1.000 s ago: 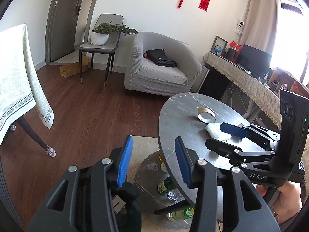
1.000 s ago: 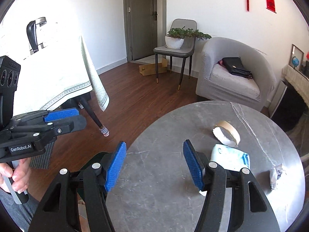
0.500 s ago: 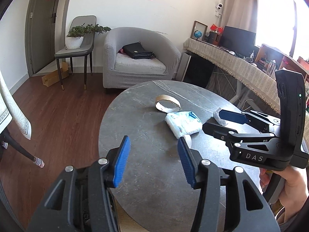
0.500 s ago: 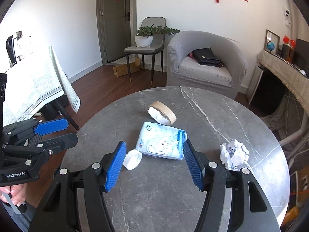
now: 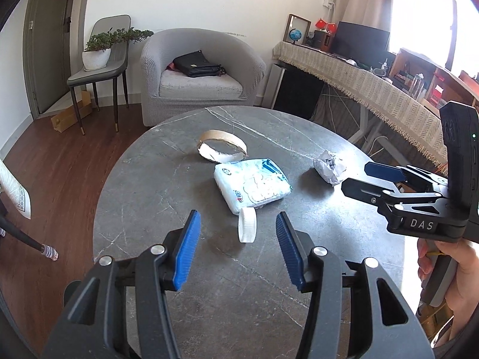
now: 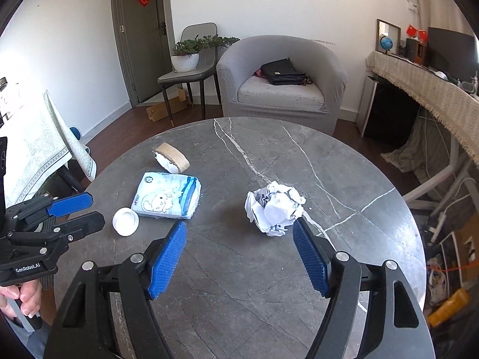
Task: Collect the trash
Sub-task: 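Grasp the white bottle cap with the left gripper while the right gripper grasps the crumpled paper ball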
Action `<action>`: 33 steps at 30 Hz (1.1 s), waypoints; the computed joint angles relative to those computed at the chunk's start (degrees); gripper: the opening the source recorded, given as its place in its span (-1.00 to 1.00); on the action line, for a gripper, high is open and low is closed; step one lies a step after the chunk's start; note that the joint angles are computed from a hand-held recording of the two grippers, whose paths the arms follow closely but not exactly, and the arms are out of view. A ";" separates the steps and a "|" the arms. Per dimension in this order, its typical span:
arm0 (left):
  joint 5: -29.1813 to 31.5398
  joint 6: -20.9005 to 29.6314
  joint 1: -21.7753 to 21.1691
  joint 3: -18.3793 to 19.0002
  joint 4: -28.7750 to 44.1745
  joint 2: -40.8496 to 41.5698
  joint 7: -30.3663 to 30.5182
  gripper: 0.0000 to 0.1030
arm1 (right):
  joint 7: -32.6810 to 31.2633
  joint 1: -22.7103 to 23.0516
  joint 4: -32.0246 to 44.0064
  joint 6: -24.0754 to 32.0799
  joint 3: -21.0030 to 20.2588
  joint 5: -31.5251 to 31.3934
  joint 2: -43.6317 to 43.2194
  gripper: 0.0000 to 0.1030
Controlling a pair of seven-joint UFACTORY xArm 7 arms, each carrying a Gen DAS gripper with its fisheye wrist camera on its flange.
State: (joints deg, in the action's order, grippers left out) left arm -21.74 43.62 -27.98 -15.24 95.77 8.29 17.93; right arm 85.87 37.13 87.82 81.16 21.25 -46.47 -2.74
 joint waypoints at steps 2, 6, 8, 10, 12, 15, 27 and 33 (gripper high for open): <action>2.50 0.62 -0.79 0.14 1.15 1.22 -1.99 0.03 | -0.38 -0.29 -1.23 -0.54 -0.27 0.91 -0.81 0.55; 6.25 2.02 -1.94 0.26 3.67 3.74 -4.88 -0.13 | -0.58 -1.38 -3.62 -1.67 -0.27 2.91 -2.48 0.57; 7.17 2.83 -2.26 0.22 4.48 4.72 -5.57 -0.25 | -0.49 -2.08 -4.98 -2.44 -0.16 3.89 -3.42 0.57; 7.79 4.05 -2.47 0.22 5.46 5.74 -6.20 -0.50 | -0.03 -2.88 -6.13 -3.39 0.00 4.48 -4.23 0.57; 8.48 3.44 -2.72 0.29 5.26 5.79 -6.71 -0.66 | 0.60 -3.79 -7.55 -4.93 0.08 5.03 -5.29 0.57; 8.06 3.59 -2.42 0.30 5.59 6.16 -7.19 -0.79 | 1.09 -5.04 -8.05 -5.18 0.62 5.31 -5.60 0.58; 1.94 2.66 -0.36 -0.44 2.52 3.44 -3.56 -0.80 | 1.03 -6.00 -6.37 -3.84 0.40 4.68 -3.76 0.67; -0.65 3.31 0.29 -0.40 2.21 2.80 -2.14 -0.80 | -0.33 -5.97 -5.20 -3.11 -0.43 4.83 -2.54 0.67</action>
State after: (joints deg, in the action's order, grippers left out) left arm -22.39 46.94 -27.69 -15.63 97.98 11.08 15.79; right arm 85.53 31.15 82.62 78.05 20.82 -41.64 -5.28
